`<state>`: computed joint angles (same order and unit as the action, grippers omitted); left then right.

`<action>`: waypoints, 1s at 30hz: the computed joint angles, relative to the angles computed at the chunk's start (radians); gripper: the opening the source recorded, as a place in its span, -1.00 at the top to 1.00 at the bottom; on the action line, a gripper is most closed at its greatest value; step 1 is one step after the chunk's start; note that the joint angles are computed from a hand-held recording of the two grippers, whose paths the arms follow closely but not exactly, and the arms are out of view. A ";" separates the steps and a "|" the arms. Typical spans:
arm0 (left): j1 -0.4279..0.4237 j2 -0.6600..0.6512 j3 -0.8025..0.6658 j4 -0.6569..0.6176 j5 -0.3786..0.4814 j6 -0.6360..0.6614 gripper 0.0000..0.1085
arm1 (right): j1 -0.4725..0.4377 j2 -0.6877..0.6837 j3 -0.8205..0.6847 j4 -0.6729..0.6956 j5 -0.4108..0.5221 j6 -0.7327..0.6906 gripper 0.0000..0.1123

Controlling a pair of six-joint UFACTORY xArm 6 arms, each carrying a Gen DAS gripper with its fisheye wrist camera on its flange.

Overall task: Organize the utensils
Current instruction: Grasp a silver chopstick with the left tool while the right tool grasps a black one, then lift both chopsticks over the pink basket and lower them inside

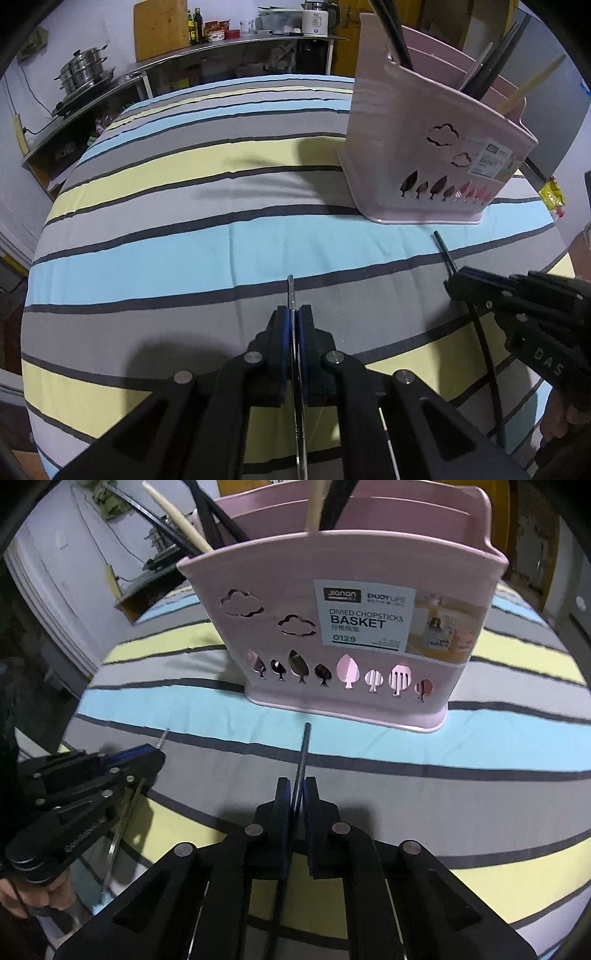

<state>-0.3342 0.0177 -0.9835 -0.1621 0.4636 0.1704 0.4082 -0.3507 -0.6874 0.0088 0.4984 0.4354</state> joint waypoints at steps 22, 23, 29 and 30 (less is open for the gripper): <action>0.007 -0.211 0.054 -0.297 0.015 0.217 0.91 | 0.020 -0.226 0.025 -0.109 -0.021 0.067 0.92; 0.006 -0.218 0.051 -0.304 0.017 0.223 0.91 | 0.021 -0.231 0.020 -0.122 -0.021 0.076 0.92; -0.001 -0.257 0.036 -0.328 0.013 0.251 0.91 | 0.018 -0.286 0.007 -0.198 -0.025 0.123 0.92; -0.002 -0.261 0.033 -0.331 0.010 0.254 0.91 | 0.020 -0.295 0.005 -0.215 -0.025 0.134 0.92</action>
<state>-0.3363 -0.2434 -0.9501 -0.4934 0.4739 0.4244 0.4278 -0.6454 -0.6825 -0.2065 0.4733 0.5691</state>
